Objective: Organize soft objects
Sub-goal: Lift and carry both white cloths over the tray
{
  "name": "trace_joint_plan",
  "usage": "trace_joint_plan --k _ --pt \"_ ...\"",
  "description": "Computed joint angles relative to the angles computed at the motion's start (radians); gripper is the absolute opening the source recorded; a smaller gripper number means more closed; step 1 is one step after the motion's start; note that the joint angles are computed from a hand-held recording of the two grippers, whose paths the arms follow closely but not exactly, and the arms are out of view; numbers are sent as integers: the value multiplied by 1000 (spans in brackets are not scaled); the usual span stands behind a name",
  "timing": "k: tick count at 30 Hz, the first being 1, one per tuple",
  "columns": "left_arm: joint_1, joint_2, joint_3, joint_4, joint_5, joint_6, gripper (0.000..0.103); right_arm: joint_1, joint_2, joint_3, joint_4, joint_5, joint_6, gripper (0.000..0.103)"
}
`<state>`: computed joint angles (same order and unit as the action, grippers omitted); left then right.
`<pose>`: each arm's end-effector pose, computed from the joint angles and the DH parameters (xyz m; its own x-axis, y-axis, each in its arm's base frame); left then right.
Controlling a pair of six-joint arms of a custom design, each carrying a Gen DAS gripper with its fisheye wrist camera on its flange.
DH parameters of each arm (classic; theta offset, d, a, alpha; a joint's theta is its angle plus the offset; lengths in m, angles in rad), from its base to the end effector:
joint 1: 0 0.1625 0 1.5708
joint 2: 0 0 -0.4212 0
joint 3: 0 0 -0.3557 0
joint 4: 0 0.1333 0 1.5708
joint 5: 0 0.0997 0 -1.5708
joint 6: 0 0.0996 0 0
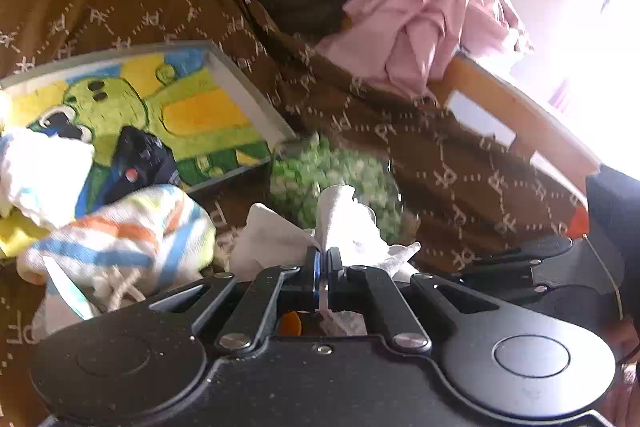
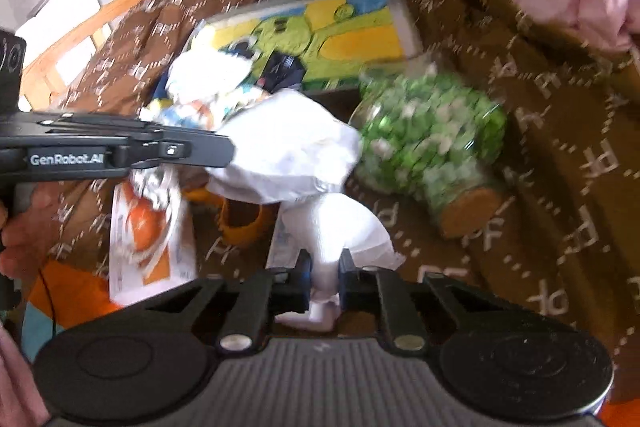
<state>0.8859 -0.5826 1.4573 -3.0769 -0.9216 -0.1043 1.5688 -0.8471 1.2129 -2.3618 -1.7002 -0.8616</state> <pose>-0.2974 -0.6701 0.1161 -0.8913 0.1612 -0.4239 0.4201 0.6455 -0.6379 0.1190 -0.7429 0.3021 -0.6471 -0.6554 0.3896 -0.7513 0.6351 -0.1794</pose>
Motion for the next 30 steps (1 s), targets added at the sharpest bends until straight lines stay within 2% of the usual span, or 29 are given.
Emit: trace_joint_plan --k 4,8,13,15,20,25,30 --pt "-20 -4 13 -61 47 57 2 -1 -15 54 -142 65 -37 12" --pt "-32 -1 22 -207 85 110 2 6 -19 118 -315 140 -117 12" --pt "-8 4 -18 -354 105 235 2 28 44 66 -374 227 -126 12" --pt "11 -5 -39 -357 105 230 2 44 102 -5 -371 244 -122 12" --pt "65 9 -126 -365 136 291 2 82 260 -210 -301 262 -12 12" --pt "126 20 -158 -349 143 250 2 103 414 -425 -202 240 90 12" --pt "166 36 -191 -270 139 200 2 104 511 -573 -115 184 133 12"
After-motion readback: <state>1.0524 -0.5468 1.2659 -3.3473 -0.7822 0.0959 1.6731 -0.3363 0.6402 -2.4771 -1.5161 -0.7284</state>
